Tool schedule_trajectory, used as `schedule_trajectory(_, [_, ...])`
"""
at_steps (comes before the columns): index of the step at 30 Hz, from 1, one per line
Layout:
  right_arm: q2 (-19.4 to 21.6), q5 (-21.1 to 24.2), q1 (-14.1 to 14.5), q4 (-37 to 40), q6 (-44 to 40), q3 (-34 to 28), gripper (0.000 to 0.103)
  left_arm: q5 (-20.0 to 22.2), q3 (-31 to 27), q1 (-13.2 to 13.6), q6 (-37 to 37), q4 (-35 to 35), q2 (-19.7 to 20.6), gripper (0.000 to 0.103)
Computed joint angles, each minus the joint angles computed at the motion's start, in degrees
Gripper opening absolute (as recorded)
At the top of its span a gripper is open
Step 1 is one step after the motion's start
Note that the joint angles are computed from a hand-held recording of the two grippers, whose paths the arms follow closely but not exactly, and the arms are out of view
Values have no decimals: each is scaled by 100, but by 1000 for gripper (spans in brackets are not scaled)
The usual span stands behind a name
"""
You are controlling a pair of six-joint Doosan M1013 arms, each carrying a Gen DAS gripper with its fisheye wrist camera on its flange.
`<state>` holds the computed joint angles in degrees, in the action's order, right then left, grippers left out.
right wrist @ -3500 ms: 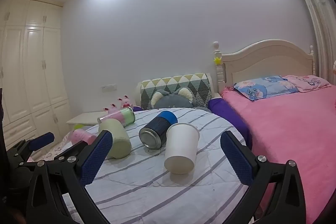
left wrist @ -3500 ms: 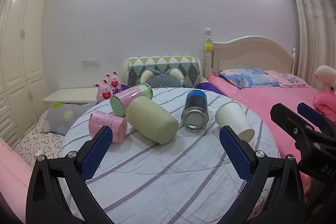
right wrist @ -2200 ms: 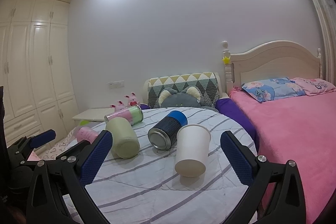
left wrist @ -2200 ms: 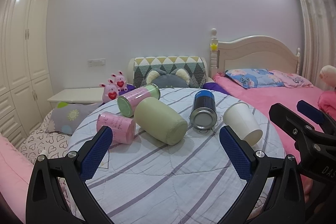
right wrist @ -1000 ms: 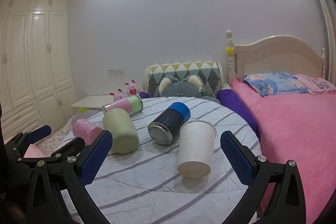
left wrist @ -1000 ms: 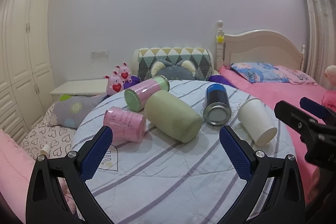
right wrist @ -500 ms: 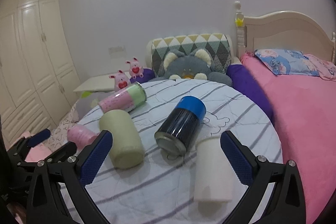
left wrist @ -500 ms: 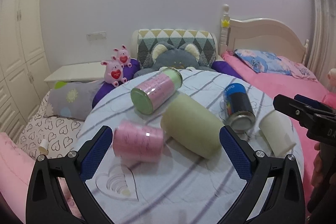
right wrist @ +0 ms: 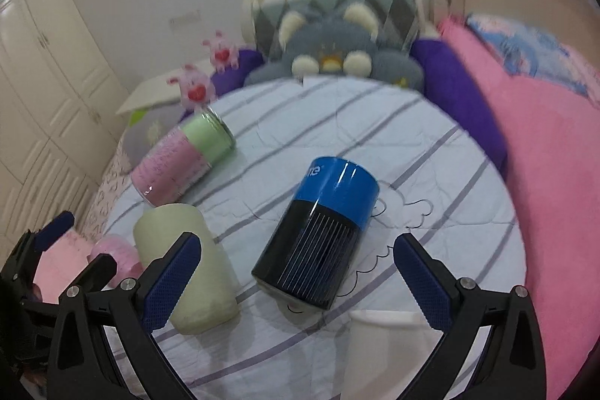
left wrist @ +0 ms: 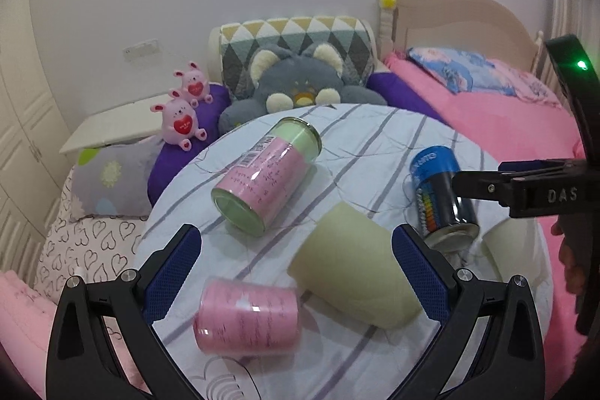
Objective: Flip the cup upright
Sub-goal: 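Move the right tool to the lying blue-and-black can and close on it, then lift the blue-and-black can off the cover with the right tool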
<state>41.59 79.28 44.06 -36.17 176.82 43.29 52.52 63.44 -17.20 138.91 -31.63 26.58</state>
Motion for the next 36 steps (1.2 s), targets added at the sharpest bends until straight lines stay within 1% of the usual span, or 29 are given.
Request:
schedule_trajectory(1, [32, 117, -58, 164, -56, -92, 103, 70, -94, -23, -75, 96, 53, 103])
schedule_trajectory(2, [55, 199, -102, 303, -107, -152, 103, 227, -237, -49, -220, 240, 132, 103])
schedule_trajectory(4, [79, 215, -235, 725, -375, -232, 103, 422, -451, -87, -433, 448, 252, 103])
schedule_trajectory(6, [132, 371, -327, 1021, -491, -343, 103, 545, -600, -107, -531, 566, 340, 103])
schedule_trajectory(9, [35, 143, -487, 1574, -447, -134, 103, 774, -905, -166, -818, 883, 521, 103])
schedule_trajectory(12, [-19, -67, -620, 2026, -470, 47, 103, 818, -1091, -210, -1006, 1121, 643, 103])
schedule_trajectory(15, [7, -169, -731, 2347, -622, 68, 103, 946, -1264, -224, -1102, 1223, 756, 103])
schedule_trajectory(17, [46, -213, -805, 2638, -782, 68, 98, 1037, -1354, -233, -1172, 1306, 816, 103])
schedule_trajectory(18, [66, -236, -833, 2745, -820, 62, 92, 1036, -1352, -234, -1183, 1323, 821, 103])
schedule_trajectory(19, [97, -257, -861, 2870, -898, 39, 82, 1020, -1340, -230, -1175, 1322, 821, 103])
schedule_trajectory(20, [133, -235, -877, 2944, -998, -6, 80, 1004, -1324, -223, -1167, 1305, 818, 103])
schedule_trajectory(24, [197, -177, -894, 2993, -1094, -116, 79, 982, -1304, -214, -1143, 1312, 807, 103])
schedule_trajectory(31, [23, -528, -965, 3106, -890, 175, 77, 1001, -1313, -210, -1219, 1382, 802, 103])
schedule_trajectory(34, [-9, -554, -968, 3060, -856, 179, 77, 1033, -1339, -207, -1277, 1412, 807, 103])
schedule_trajectory(36, [20, -478, -959, 3001, -873, 98, 76, 1028, -1330, -209, -1316, 1450, 799, 103])
